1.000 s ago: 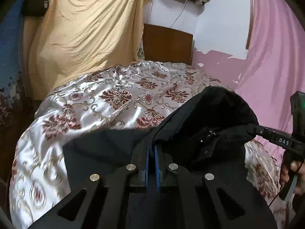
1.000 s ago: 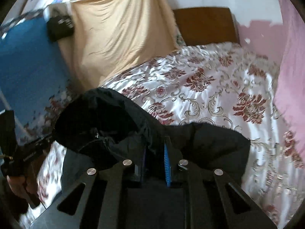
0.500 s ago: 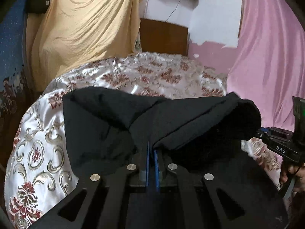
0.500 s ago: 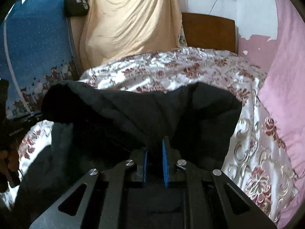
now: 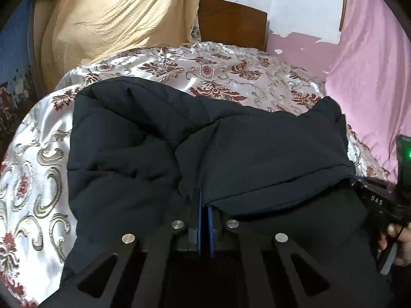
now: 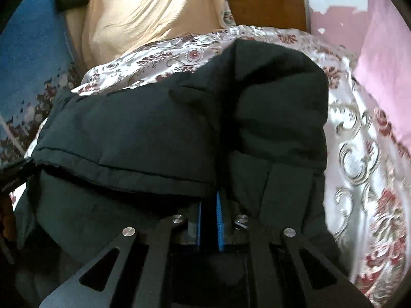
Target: Fold large clothes
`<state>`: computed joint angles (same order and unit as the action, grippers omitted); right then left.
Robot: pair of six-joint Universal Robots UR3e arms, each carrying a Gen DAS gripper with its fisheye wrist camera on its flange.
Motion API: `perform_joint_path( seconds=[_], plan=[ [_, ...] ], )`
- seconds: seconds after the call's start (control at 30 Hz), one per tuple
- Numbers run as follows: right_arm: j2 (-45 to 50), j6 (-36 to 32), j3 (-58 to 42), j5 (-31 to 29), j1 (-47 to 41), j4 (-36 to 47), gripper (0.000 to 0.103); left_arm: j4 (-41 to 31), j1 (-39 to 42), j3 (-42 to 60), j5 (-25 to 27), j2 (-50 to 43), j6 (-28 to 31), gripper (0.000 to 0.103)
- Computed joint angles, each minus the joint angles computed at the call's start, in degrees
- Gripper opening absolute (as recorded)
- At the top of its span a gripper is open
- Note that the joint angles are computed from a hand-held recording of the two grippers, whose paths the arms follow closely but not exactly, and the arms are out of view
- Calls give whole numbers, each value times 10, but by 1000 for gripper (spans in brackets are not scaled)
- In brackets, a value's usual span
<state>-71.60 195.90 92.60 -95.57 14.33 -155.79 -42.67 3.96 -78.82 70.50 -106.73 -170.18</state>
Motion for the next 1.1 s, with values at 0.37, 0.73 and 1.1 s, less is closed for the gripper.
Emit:
perform_joint_path(
  seconds=[0.37,0.73,1.1],
  plan=[
    [-118,27,85,26,-30,-49,18,-11,-9,23,12,1,21,5],
    [102,-6,-241,52,1,92,43,-116,6,95,-2,-5,55,14],
    [94,-47,-201,34,16,64,43,-60,34,120,-114,-6,-9,55]
  ],
)
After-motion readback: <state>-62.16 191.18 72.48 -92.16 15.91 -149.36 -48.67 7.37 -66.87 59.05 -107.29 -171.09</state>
